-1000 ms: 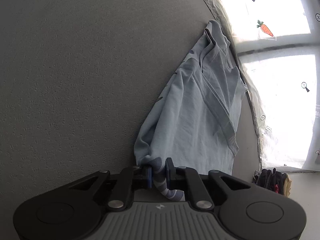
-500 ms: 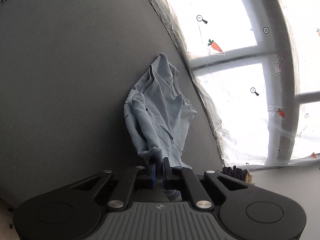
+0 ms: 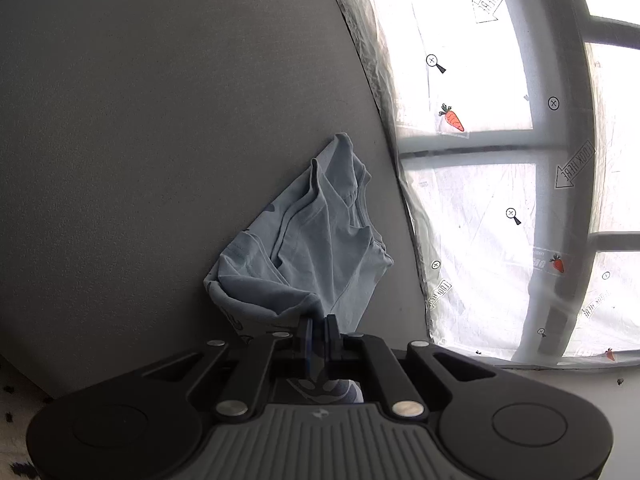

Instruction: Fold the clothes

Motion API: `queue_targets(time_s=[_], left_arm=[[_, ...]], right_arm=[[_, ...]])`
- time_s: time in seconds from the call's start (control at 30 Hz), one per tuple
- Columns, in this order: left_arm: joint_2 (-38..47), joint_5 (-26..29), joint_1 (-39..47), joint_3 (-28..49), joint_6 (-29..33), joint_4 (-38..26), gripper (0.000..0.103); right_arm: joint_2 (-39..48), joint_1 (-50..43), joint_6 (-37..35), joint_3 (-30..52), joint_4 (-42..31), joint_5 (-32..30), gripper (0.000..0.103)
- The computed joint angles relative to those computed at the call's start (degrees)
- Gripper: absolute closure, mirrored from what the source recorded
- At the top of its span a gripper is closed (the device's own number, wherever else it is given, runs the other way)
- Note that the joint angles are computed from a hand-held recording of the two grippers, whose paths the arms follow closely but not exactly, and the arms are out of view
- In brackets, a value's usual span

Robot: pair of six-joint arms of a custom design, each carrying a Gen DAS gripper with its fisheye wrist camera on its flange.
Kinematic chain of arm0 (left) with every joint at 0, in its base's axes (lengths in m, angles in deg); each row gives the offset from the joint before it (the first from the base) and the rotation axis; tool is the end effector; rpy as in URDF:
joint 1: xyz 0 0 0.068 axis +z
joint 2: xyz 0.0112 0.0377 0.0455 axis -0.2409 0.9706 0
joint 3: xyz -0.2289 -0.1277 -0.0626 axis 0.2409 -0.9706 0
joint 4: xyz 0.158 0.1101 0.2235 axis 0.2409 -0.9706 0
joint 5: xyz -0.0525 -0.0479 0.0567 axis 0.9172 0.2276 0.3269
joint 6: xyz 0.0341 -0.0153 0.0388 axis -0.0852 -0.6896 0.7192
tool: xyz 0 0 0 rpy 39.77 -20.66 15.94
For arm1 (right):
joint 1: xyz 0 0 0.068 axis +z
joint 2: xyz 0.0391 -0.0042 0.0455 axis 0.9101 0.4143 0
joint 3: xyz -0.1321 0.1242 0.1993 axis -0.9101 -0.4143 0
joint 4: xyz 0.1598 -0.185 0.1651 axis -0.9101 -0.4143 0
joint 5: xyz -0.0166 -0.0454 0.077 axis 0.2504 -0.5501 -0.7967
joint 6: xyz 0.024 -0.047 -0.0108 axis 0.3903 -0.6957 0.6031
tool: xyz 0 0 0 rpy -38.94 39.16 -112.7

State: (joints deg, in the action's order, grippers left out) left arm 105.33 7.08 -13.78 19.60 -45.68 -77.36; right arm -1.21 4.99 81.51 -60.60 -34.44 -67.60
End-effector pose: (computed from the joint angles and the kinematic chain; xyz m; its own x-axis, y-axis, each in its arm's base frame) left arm 0.3204 -0.0253 0.1320 -0.8852 -0.4648 -0.0195 -0.2396 0.4913 -0.8374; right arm 0.1063 -0.1198 0.1202 -0.2663 0.9429 0.2002 0.3135 -0.1117 0.9430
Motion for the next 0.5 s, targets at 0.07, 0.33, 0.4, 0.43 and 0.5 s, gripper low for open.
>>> queue_targets(time_s=[0.07, 0.33, 0.4, 0.43, 0.5], left_arm=[[0.57, -0.60, -0.55, 0.82, -0.91, 0.98, 0.098], [4.55, -4.98, -4.58, 7.09, -6.35, 6.00, 0.099], [7.70, -6.57, -6.45, 10.23, -9.48, 9.13, 0.099], [9.54, -7.28, -7.34, 12.07, -11.06, 10.52, 0.099], [13.66, -8.74, -9.19, 16.43, -14.12, 12.88, 0.099]], right_arm=[[2.21, 1.61, 4.52, 0.01, 6.38, 0.52, 0.095], [16.26, 8.55, 18.72, 3.77, 31.79, 3.22, 0.095], [22.16, 10.69, 23.48, 5.60, 40.61, 4.45, 0.095], [25.41, 11.63, 24.95, 7.15, 43.82, 5.03, 0.095], [31.68, 13.22, 27.04, 10.68, 48.66, 6.30, 0.095]])
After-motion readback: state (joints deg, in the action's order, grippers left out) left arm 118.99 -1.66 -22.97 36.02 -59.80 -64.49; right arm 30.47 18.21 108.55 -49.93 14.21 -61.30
